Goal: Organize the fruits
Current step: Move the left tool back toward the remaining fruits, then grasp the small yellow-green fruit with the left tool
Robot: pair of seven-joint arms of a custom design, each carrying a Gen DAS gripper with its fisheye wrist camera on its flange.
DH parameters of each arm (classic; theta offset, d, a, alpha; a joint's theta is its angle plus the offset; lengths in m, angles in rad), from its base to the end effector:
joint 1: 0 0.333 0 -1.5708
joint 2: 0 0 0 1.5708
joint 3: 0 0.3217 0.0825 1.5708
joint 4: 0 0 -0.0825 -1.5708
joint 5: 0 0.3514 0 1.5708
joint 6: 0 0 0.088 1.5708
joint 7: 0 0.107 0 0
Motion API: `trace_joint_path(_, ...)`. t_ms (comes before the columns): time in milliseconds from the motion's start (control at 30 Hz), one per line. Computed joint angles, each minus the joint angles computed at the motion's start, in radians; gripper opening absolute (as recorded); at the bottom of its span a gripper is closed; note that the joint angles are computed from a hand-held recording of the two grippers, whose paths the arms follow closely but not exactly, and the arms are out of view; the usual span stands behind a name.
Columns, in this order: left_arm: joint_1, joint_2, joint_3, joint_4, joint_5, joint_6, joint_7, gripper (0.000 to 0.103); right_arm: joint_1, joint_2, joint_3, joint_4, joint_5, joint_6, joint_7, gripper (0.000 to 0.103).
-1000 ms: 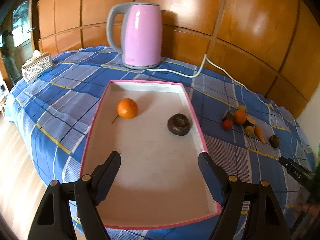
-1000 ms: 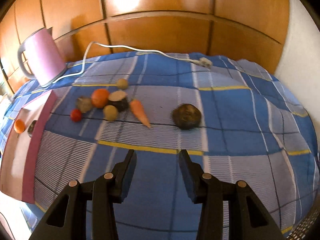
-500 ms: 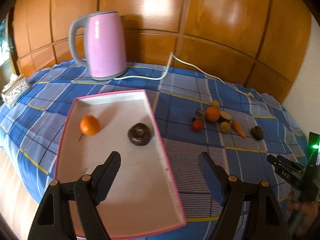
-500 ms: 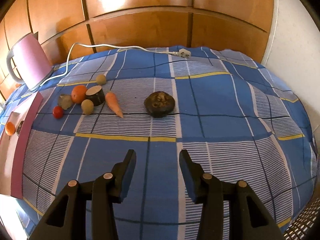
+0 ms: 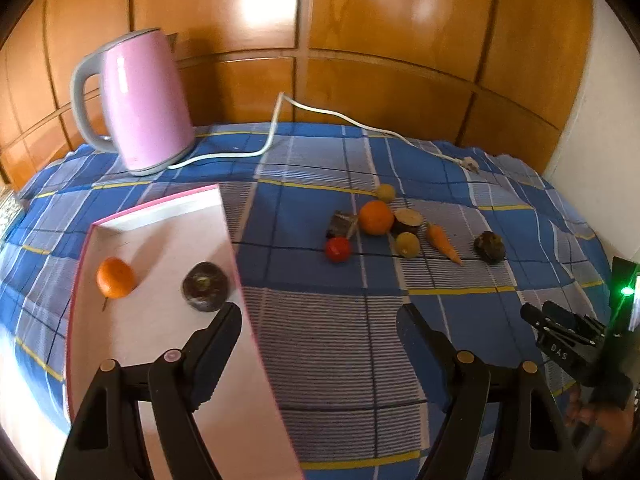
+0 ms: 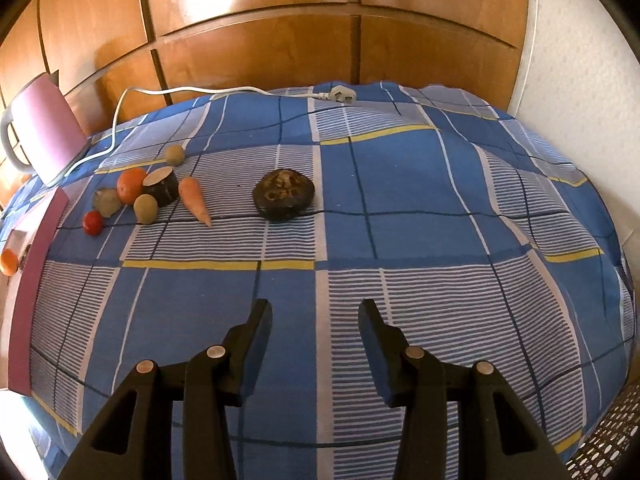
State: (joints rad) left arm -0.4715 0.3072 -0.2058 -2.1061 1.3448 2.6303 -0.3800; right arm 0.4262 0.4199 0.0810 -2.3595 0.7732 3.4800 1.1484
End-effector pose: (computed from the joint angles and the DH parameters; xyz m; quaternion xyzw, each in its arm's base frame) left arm 0.4292 -0.3704 0.3142 -0.7080 0.6109 -0.2586 0.2423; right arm 0.4886 0.1756 0.2547 -0.7026 0.6392 -0.1980 0.2421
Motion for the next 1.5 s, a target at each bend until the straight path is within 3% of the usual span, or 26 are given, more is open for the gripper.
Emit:
trace_joint_path(300, -0.011, 0.122, 0.021, 0.145, -0.068, 0.041, 0.132, 0.076, 0.039, 0.019, -0.041, 0.011, 0.058, 0.014, -0.027, 0.045)
trace_joint_path(600, -0.029, 0.224, 0.061, 0.263, -0.203, 0.104, 0.283, 0.075, 0.014, 0.03, -0.024, 0.01, 0.054, 0.023, -0.03, 0.046)
trace_joint_path(1000, -0.054, 0.349, 0.095, 0.417, -0.36, 0.136, 0.46, 0.06, -0.004, 0.036, -0.004, 0.003, 0.034, 0.05, -0.023, 0.048)
trace_joint_path(1100, -0.053, 0.383, 0.096, 0.463, -0.412, 0.128, 0.505, 0.058, -0.007, 0.04, 0.002, 0.0, 0.03, 0.063, -0.016, 0.052)
trace_joint_path(1233, -0.055, 0.433, 0.094, 0.532, -0.477, 0.099, 0.577, 0.044, -0.017, 0.042, 0.011, -0.003, 0.017, 0.073, -0.009, 0.054)
trace_joint_path(1433, -0.057, 0.509, 0.09, 0.635, -0.566, 0.047, 0.682, 0.041, -0.024, 0.04, 0.014, -0.006, 0.004, 0.07, -0.001, 0.056)
trace_joint_path(1500, -0.05, 0.527, 0.084, 0.648, -0.593, 0.05, 0.714, 0.031, -0.025, 0.04, 0.015, -0.006, 0.002, 0.069, 0.0, 0.056)
